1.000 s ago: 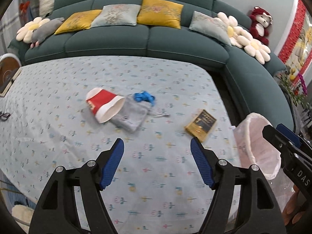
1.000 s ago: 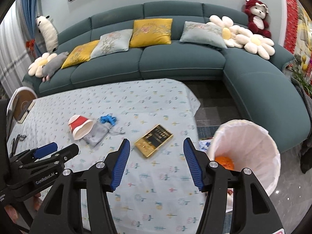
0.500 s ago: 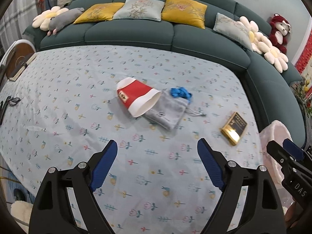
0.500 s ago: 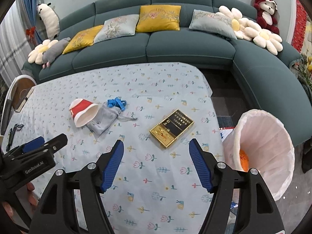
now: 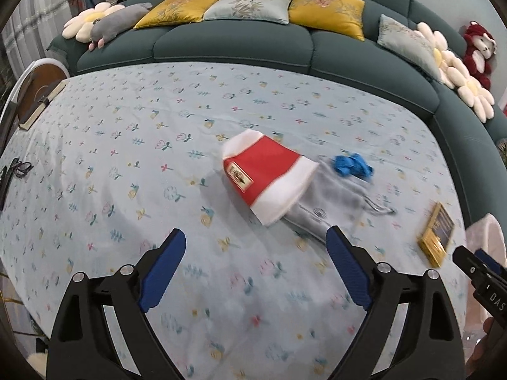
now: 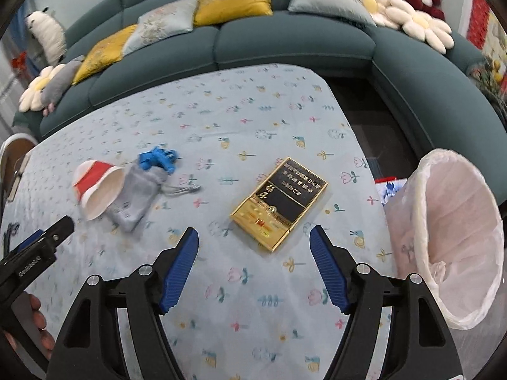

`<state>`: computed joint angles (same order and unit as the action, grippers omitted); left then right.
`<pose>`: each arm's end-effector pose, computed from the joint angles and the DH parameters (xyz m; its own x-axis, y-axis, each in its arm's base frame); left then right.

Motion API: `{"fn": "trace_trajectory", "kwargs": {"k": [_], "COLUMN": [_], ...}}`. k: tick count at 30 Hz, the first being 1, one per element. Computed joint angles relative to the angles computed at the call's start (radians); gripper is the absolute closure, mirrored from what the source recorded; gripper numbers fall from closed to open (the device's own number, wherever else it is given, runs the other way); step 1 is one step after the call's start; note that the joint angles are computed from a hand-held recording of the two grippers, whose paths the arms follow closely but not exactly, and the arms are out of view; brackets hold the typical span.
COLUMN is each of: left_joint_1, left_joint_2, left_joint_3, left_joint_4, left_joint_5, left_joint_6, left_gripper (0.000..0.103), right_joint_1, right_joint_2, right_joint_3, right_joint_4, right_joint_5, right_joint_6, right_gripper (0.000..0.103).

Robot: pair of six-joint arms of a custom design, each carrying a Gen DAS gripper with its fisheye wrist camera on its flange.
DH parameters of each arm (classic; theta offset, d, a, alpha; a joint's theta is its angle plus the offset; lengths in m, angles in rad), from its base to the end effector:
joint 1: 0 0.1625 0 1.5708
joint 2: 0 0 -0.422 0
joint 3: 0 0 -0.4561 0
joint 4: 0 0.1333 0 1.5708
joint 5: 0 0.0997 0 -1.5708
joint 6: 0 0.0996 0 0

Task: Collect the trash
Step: 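Grasp the red-and-white paper cup with the left gripper while the right grasps the gold box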

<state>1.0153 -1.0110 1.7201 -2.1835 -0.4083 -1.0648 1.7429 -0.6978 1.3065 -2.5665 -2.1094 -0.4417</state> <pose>-0.1601 -0.6841 0.1741 -0.6001 -0.6019 -0.5270 0.0001 0.6587 -0.7524 0.2218 -0.7959 0.1313 -0.7268 -0.3505 0.5908 -0.5191 0.8435 -0.1381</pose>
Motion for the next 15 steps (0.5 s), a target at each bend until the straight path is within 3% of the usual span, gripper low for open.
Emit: {"fn": "trace_trajectory", "kwargs": {"k": [12,15], "left_joint_1": [0.074,0.082], "left_joint_2": [0.066,0.068], "left_joint_3": [-0.086,-0.084], "left_joint_4": [-0.010,-0.044], "left_joint_5": [0.028,0.017], "left_joint_6": [0.053,0.068], "left_gripper": [0.018,0.026], "right_joint_1": [-0.017,-0.022], "right_joint_2": [0.141,0.161], "right_joint_3": [-0.168,-0.197], "right_joint_4": [0.069,0.088], "right_joint_5": [-0.107,-0.105], "right_joint_6": [0.180,0.224], "right_gripper": [0.034,0.033]}}
